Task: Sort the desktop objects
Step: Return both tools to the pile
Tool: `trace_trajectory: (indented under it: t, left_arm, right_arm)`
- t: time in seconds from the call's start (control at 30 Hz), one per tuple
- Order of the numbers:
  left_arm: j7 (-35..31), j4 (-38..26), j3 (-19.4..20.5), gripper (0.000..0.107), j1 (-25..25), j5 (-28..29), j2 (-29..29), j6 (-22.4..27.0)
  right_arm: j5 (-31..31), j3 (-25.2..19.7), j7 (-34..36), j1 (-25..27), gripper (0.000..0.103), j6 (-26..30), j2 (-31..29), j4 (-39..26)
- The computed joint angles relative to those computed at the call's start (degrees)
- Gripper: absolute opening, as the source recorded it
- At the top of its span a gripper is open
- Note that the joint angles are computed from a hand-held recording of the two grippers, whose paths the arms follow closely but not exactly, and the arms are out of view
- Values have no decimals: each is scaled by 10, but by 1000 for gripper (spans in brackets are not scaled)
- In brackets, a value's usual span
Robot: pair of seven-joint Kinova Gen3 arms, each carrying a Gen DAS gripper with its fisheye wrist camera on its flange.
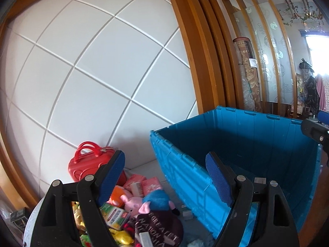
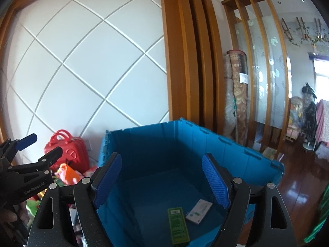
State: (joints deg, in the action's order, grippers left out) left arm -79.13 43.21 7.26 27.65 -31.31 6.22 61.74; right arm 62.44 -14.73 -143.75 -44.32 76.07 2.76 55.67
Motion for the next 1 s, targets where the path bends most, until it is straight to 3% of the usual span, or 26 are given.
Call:
trace_trajectory:
  t: [0.27, 0.5, 0.73, 0.9, 1.0]
  left_arm:
    - [-41, 133, -11, 81, -90, 59, -107, -18]
    - [-114, 215, -71, 81, -161, 139, -191, -29]
    - [-162, 301, -101, 81, -223, 166, -258, -49]
    - [-184, 355, -118, 81, -265, 194, -293, -40]
    - [-193, 389, -105, 81, -296, 199, -309, -28]
  right_arm:
    - [72, -24, -40, -114, 89, 86, 33, -30]
    - [122, -10, -68, -230, 98, 137, 67, -47]
    - [63, 13, -69, -277, 102, 131, 86, -39]
    - [-1, 18, -65, -261, 102, 83, 81, -6]
    - [-38, 13, -52, -242, 102, 62, 77, 10]
